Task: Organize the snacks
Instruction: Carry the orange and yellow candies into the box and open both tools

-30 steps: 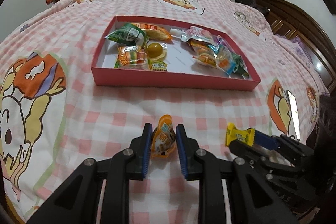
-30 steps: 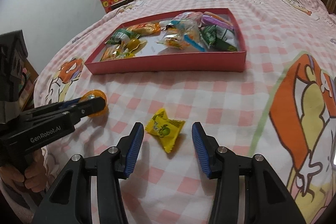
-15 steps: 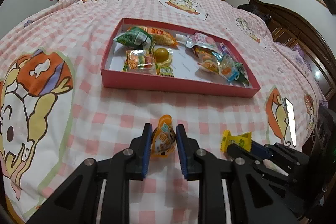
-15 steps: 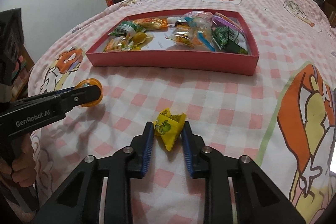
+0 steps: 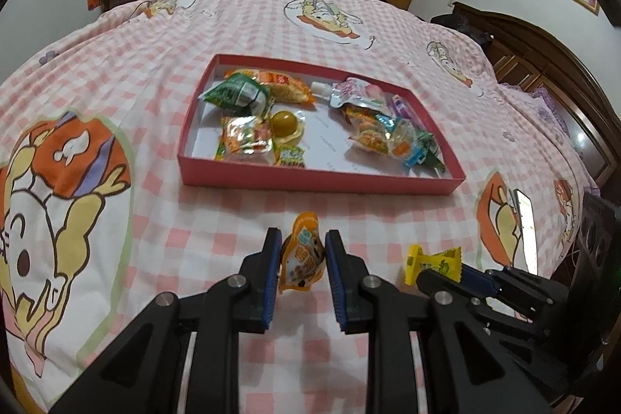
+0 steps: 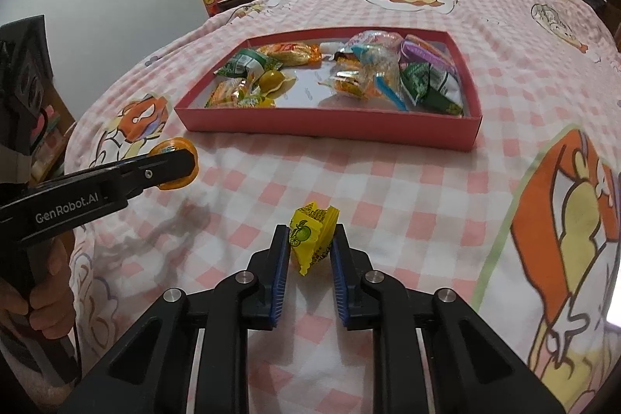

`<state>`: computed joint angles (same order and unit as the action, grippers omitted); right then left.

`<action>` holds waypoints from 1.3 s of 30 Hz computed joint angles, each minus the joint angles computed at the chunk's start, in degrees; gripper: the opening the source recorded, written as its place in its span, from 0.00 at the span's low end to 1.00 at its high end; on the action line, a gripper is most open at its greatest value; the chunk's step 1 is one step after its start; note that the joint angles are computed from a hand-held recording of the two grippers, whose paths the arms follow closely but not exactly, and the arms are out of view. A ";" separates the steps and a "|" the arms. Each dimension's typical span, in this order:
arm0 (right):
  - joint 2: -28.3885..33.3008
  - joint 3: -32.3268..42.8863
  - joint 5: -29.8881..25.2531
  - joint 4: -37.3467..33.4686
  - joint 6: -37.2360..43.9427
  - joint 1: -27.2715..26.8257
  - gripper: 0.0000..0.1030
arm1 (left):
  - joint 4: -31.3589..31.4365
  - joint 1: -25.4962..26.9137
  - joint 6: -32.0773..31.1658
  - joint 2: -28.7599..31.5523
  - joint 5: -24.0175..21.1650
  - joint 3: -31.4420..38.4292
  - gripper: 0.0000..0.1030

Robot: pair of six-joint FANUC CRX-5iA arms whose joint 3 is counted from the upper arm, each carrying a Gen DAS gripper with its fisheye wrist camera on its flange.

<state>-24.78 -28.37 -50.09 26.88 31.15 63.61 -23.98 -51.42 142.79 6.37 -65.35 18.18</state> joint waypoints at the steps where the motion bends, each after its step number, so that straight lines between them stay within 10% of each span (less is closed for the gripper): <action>1: -0.02 0.16 -0.10 -0.03 0.11 -0.08 0.21 | -0.06 -0.06 -0.40 0.23 -0.08 0.44 0.23; 39: 7.20 9.89 4.60 -7.30 9.02 -14.00 0.21 | 2.50 5.83 -11.26 12.77 2.62 14.80 0.23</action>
